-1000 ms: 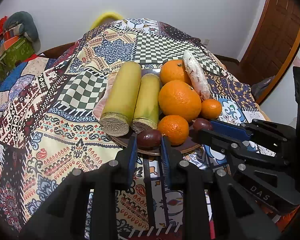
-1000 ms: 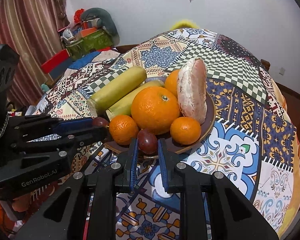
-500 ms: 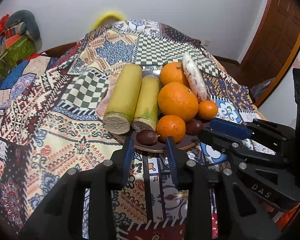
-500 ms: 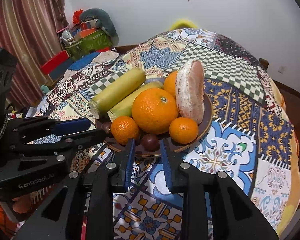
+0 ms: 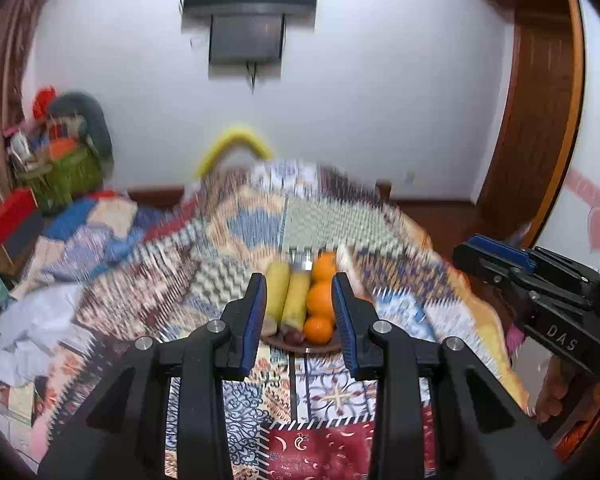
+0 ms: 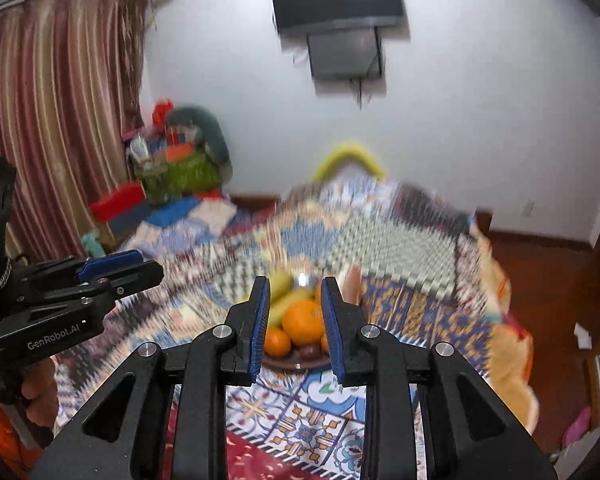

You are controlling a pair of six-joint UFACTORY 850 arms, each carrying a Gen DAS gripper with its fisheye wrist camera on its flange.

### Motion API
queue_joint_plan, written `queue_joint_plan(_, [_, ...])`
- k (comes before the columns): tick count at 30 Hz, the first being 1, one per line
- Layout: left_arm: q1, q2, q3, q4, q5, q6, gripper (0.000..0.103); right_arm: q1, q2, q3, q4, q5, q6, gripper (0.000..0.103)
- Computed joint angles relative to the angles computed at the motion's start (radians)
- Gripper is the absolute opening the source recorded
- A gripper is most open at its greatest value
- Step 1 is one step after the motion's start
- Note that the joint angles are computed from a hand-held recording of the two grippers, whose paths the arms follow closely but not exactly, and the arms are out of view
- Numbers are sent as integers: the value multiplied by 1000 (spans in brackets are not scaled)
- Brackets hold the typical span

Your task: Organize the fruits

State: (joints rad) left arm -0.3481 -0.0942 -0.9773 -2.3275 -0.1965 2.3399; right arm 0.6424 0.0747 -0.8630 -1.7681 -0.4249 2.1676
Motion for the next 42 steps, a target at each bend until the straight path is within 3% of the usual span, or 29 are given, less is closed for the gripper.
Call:
queue_joint_plan(6, [-16, 193, 126, -393, -72, 393, 38, 119, 115, 38, -26, -187, 24, 27])
queue_joint_plan(10, [-29, 295, 201, -540, -124, 541, 48, 215, 150, 50, -11, -335, 10, 53])
queue_joint_plan(16, [-34, 385, 268, -610, -166, 604, 61, 279, 151, 55, -18, -455, 24, 67])
queue_joint_plan(19, [-34, 407, 288, -637, -180, 625, 69, 299, 138, 54, -14, -523, 27, 80])
queue_joint_plan(24, [-28, 407, 294, -626, -182, 605, 79, 324, 140, 61, 2, -564, 22, 89])
queue_joint_plan(26, [-29, 408, 298, -640, -185, 617, 85, 329, 136, 61, 5, -583, 34, 102])
queue_joint_plan(35, [-38, 427, 315, -705, -180, 675, 99, 358, 143, 66, 30, -629, 30, 103])
queue_joint_plan(42, [-52, 430, 320, -745, -182, 725, 102, 360, 144, 70, 39, -625, 23, 103])
